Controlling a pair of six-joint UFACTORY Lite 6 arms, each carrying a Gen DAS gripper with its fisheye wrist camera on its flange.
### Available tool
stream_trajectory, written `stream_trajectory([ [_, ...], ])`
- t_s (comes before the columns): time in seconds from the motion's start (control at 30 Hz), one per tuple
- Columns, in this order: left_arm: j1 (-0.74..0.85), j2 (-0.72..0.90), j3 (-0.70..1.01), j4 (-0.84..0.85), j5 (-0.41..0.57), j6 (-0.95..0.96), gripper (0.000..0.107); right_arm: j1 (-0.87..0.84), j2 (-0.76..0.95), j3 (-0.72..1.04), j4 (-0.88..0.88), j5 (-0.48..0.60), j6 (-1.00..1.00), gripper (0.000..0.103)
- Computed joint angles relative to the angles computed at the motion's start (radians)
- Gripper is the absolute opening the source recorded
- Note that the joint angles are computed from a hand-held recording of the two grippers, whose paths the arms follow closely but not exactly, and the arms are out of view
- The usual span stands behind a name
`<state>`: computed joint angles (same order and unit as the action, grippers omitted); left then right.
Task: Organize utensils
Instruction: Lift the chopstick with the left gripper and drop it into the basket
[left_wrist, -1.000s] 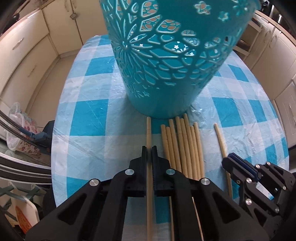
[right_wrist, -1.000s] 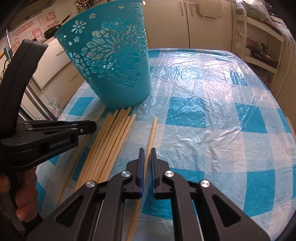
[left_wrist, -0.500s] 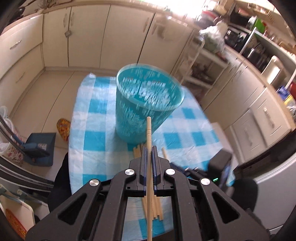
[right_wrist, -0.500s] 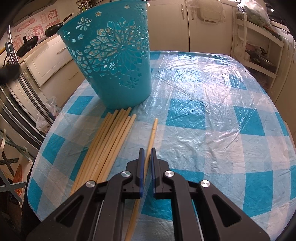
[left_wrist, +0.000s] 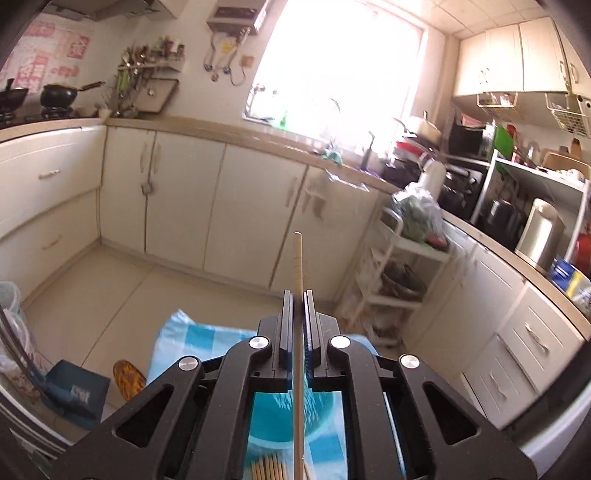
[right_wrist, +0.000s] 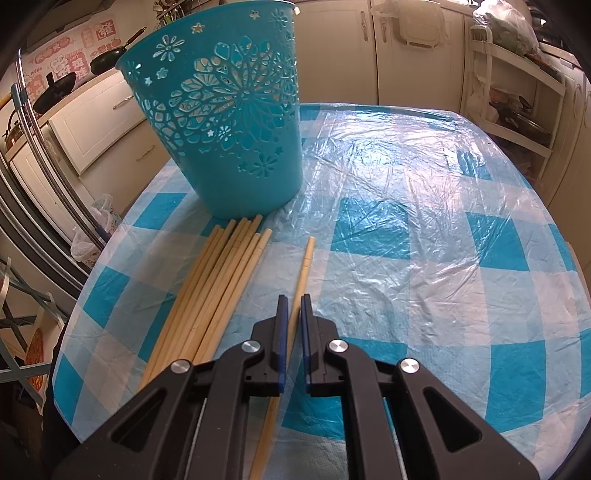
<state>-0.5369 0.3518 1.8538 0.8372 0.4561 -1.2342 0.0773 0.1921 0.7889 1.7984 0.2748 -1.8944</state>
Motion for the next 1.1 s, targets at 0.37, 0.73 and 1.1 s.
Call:
stream_trajectory([
  [0.37,0.017,0.344,0.317,0.231,0.091,-0.203,0.005,0.004,0.0,0.001,0.006,-0.004,-0.007,0.008],
  [0.73,-0.027,0.325,0.153,0.415,0.141,-0.382,0.005,0.028,0.004,0.009,0.033,-0.028,-0.032,0.011],
  [1.1,-0.055,0.261,0.004,0.518,0.186,-0.464,0.005,0.036,0.001,0.008,0.039,-0.036,-0.038,0.014],
])
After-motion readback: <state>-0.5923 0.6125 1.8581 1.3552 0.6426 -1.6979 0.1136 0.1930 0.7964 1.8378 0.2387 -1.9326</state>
